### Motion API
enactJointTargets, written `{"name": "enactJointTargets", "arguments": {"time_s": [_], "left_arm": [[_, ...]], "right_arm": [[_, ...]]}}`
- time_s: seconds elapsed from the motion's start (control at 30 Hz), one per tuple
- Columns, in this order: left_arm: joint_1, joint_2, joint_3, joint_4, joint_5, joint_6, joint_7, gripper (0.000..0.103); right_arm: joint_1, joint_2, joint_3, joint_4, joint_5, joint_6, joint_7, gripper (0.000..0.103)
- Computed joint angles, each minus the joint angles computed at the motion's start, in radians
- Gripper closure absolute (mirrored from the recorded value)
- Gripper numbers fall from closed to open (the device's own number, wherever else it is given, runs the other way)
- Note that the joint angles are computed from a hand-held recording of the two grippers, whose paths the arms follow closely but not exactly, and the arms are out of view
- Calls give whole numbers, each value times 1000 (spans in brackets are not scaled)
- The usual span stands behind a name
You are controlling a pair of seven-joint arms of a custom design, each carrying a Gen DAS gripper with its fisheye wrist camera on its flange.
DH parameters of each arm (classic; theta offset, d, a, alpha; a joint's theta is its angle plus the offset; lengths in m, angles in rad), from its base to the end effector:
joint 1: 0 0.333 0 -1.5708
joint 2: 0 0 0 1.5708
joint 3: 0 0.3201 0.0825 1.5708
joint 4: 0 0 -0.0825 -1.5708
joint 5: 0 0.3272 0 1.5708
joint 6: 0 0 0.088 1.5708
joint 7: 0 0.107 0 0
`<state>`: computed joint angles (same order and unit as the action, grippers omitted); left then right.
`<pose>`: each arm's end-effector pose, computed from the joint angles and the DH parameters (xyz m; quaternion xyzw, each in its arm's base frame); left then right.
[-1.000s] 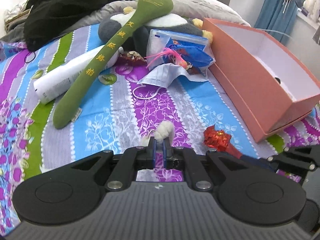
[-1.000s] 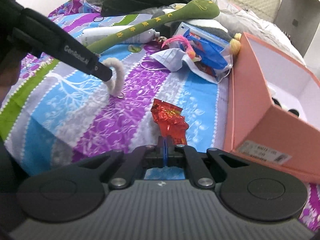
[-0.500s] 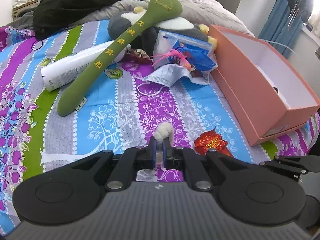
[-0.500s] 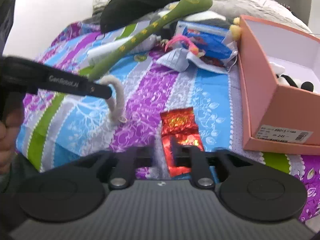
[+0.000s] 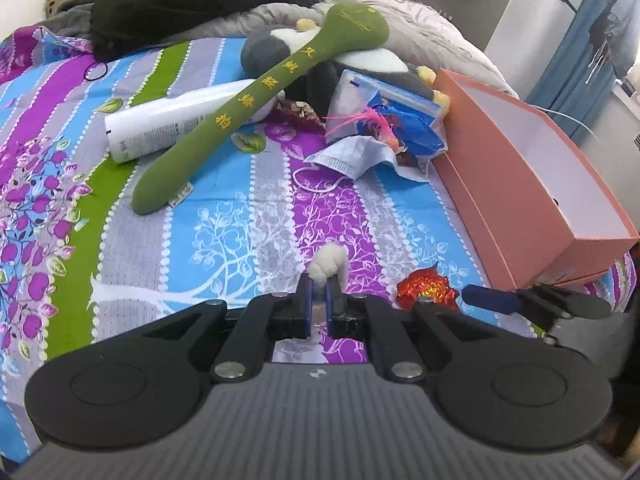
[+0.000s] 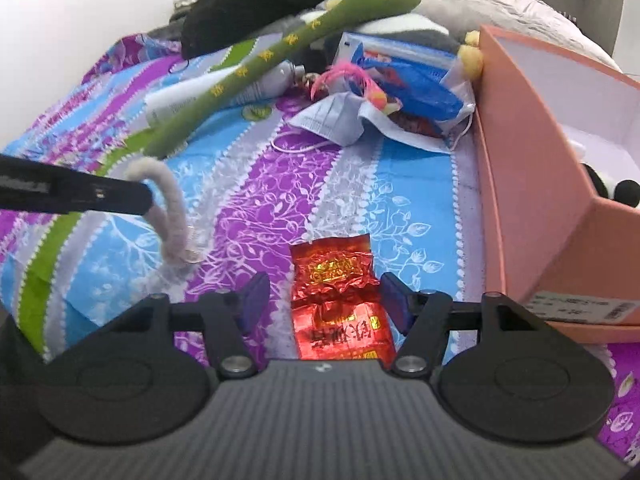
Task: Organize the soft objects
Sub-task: 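Carry the red packet with the right gripper over the shoebox while the left carries the white item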
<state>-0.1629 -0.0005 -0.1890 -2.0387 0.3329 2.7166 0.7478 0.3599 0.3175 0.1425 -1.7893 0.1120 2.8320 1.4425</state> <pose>0.5088 -0.1994 0.5495 -0.7304 0.5880 -0.2992 0.1770 0.5674 0.2919 0.4947 -0.8059 0.4710 -0.1549 0.3237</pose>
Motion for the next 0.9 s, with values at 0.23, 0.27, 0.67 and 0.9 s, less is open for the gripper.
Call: {"name": "enactJointTargets", "arguments": {"time_s": [0.23, 0.27, 0.67, 0.9], "left_arm": [[-4, -3, -4, -2, -16, -7, -12, 95], [-5, -2, -4, -1, -22, -4, -8, 95], [-15, 20, -5, 64, -77, -30, 64, 95], [-20, 42, -5, 150, -141, -65, 142, 95]], "right_arm": [[36, 42, -47, 48, -88, -12, 75, 40], [43, 46, -58, 55, -104, -18, 93, 40], [-9, 18, -4, 40, -11, -16, 54, 48], [-7, -45, -9, 50, -4, 27, 53, 48]]}}
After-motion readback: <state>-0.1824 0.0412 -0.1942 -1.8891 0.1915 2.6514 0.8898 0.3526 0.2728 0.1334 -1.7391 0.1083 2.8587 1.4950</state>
